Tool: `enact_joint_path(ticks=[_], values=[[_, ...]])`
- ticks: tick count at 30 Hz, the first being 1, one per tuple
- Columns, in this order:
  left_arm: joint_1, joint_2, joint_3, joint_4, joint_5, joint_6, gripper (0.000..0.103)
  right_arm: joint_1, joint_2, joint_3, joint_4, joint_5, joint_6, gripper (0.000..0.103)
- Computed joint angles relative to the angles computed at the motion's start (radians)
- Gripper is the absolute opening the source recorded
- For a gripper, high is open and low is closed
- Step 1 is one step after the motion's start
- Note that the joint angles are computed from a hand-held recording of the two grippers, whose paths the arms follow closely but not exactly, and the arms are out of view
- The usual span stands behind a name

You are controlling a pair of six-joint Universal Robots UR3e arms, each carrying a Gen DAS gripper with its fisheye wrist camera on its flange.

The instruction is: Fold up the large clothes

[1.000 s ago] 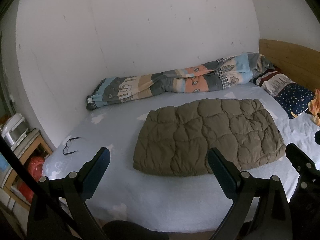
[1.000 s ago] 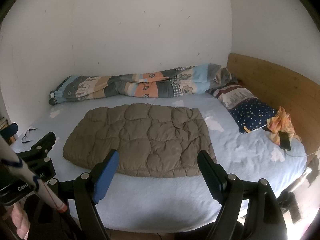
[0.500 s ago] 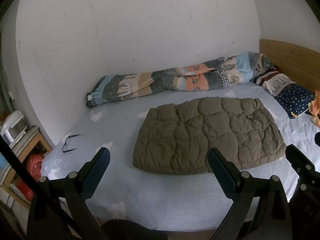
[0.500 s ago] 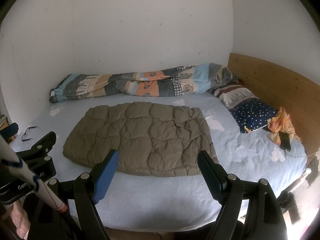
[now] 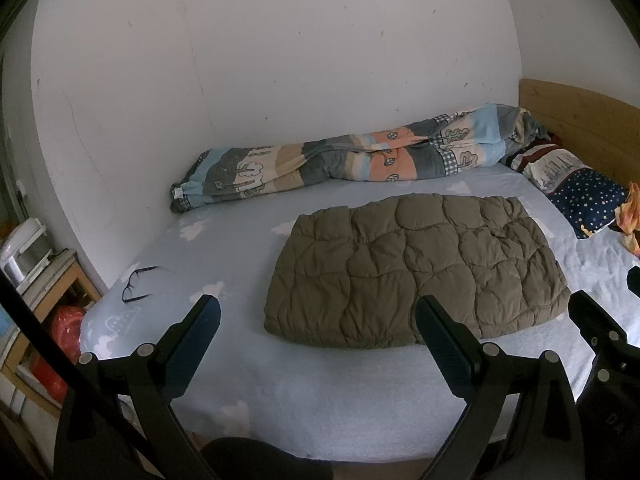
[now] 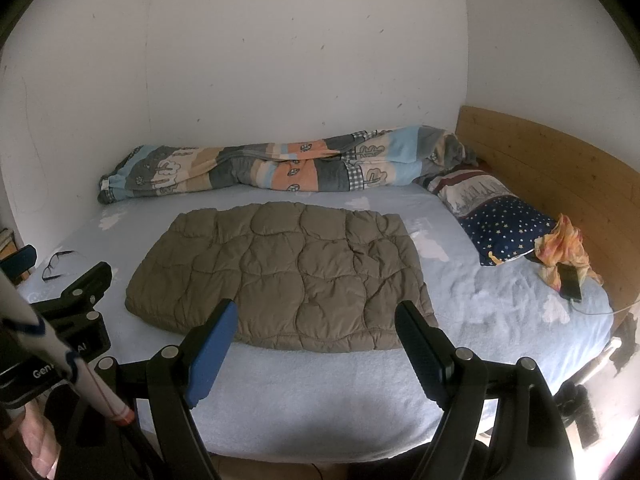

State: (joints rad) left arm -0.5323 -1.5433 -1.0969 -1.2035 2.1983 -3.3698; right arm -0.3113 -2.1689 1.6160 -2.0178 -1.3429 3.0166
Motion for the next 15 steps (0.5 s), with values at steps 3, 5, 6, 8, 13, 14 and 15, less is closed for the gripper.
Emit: enact_joint_path(ticks=[3,5,6,8,13,14,15], values=[[0.001,-0.002,0.005,-0.003,0.000,-0.001,0.098,-0.005,0.000,0.000,0.001,0.005,-0.003,0.085],[0.000,-0.004,0.007,-0.005,0.002,-0.003,0.098,-0.001,0.001,-0.001,0.000,0.001,-0.002,0.085],[-0.002,-0.004,0.006,-0.005,0.003,-0.005,0.098,-0.004,0.001,-0.002,0.002,0.004,-0.003,0.085],[0.002,-0.002,0.005,-0.003,-0.002,-0.001,0.098,-0.003,0.001,-0.002,0.002,0.003,-0.004,0.085],[0.003,-0.002,0.006,-0.004,-0.002,-0.001,0.098,-0.008,-0.003,0.002,0.003,0.007,-0.007,0.085],[0.004,-0.002,0.006,-0.004,-0.002,0.000,0.098,-0.012,-0.002,-0.001,0.006,0.012,-0.010,0.085],[0.003,-0.001,0.005,-0.005,0.000,-0.001,0.098,-0.013,-0.003,-0.001,0.006,0.012,-0.011,0.085]])
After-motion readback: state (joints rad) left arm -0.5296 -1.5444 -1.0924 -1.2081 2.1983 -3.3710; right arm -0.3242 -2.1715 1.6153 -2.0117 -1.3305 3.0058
